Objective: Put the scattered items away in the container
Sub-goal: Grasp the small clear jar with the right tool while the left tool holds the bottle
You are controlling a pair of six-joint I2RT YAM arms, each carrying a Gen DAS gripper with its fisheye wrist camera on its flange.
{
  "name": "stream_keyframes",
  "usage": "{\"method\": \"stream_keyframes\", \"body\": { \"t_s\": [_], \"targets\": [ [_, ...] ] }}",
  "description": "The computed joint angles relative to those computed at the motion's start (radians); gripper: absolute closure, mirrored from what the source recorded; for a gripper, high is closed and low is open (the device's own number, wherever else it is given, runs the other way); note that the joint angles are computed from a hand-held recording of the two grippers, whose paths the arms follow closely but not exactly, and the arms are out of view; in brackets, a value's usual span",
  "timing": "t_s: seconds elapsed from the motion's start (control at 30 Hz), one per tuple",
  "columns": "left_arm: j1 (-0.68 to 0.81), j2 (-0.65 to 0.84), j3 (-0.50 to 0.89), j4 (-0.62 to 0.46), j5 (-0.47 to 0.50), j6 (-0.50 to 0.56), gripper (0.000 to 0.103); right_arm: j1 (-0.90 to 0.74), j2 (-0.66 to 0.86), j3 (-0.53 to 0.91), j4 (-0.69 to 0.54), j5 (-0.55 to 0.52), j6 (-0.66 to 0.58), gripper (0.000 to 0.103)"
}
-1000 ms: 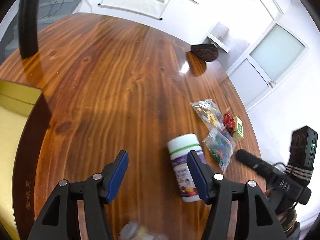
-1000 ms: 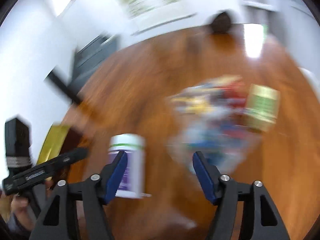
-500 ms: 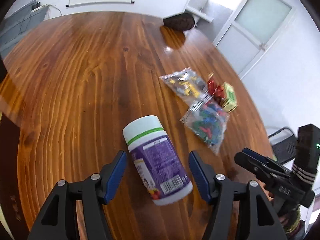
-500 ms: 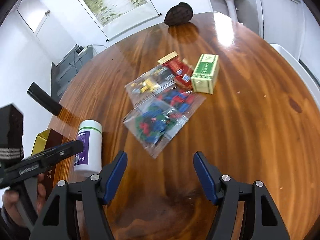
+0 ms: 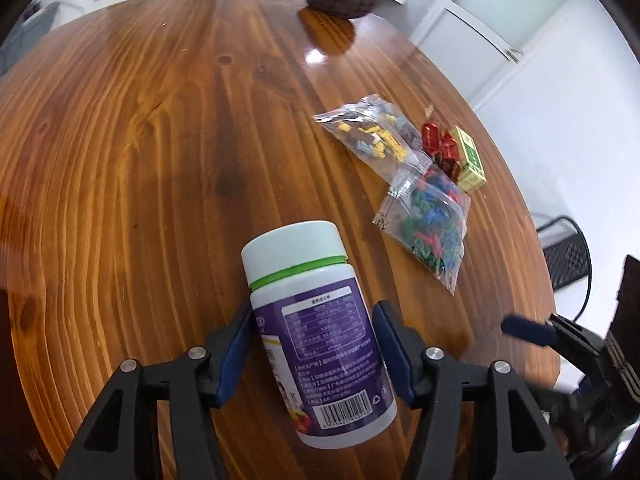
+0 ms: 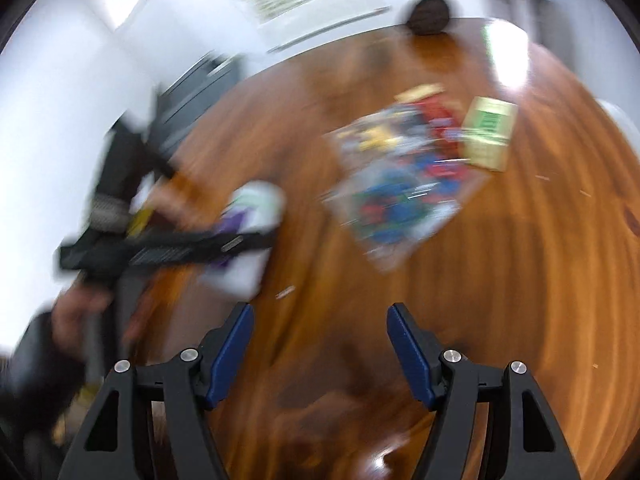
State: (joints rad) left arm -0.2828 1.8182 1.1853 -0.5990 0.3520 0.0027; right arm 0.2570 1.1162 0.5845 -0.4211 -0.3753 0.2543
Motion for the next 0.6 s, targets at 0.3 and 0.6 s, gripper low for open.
{"method": "stream_keyframes", "body": {
  "t_s": [0.3, 0.6],
  "targets": [
    [0.029, -0.05, -0.052, 0.017, 0.014, 0.072, 0.048, 0.182, -0.054, 0.045, -0.112, 0.023, -0.013, 0.033],
    [0.054, -0.146, -0.161, 0.099, -0.007, 0.099, 0.051, 0.221, 0.057, 0.05, -0.057, -0.007, 0.046, 0.033]
  ]
}}
